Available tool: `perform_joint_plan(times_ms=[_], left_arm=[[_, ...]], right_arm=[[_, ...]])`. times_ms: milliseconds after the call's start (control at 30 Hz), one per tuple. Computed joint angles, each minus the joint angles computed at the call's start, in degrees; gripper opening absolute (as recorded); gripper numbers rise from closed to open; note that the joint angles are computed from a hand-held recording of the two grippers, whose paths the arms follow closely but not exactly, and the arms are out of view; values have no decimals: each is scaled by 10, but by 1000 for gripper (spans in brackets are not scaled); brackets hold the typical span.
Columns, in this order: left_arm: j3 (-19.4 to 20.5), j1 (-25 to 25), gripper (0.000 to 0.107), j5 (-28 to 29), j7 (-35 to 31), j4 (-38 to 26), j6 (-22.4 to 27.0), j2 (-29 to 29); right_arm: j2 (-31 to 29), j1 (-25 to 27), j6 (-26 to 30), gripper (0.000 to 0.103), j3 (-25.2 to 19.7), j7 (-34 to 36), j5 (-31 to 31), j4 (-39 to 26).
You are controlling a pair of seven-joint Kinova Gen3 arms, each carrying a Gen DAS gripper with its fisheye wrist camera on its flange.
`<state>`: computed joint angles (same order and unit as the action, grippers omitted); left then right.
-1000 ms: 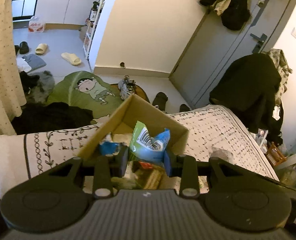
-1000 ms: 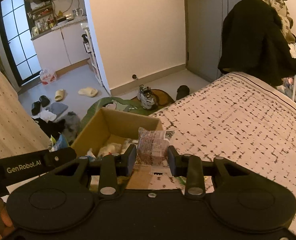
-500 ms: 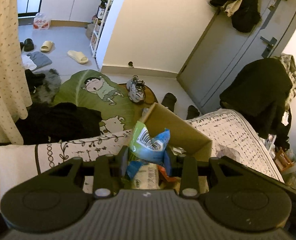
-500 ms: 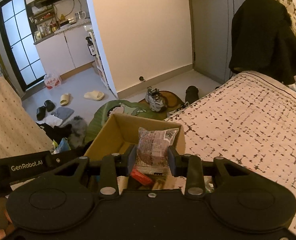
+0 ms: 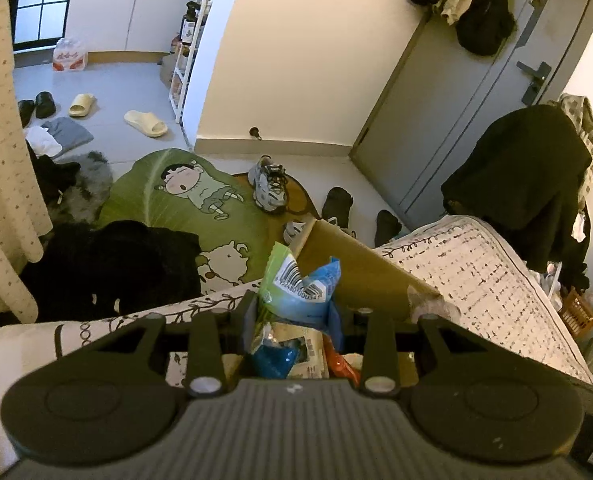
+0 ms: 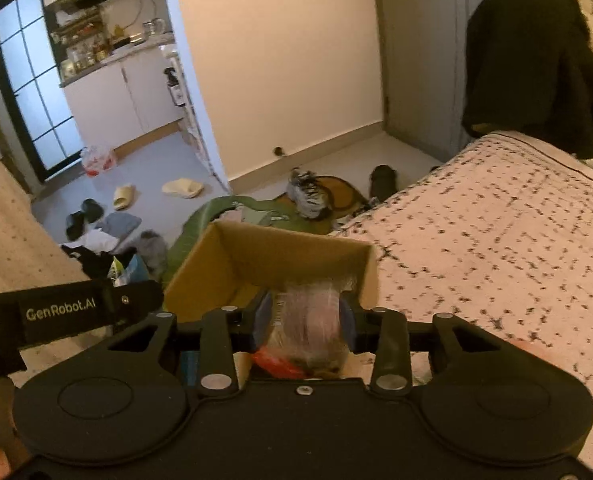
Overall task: Organize snacks
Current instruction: 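Lower the blue-green packet and clear bag into the box and open both grippers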
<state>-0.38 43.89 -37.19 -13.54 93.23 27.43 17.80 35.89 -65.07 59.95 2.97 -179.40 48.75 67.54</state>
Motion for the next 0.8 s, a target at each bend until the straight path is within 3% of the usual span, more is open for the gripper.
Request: perform_joint_plan(times_ms=[467, 600, 800], left_arm=[[3, -9, 36, 59, -101, -69, 2, 52], [2, -8, 44, 78, -133, -85, 4, 56], [-12, 9, 57, 77, -121, -93, 27, 52]], right_arm=[[-54, 11, 36, 43, -23, -29, -11, 32], [-79, 14, 41, 50, -34, -33, -4, 59], [-113, 31, 52, 52, -63, -24, -15, 94]])
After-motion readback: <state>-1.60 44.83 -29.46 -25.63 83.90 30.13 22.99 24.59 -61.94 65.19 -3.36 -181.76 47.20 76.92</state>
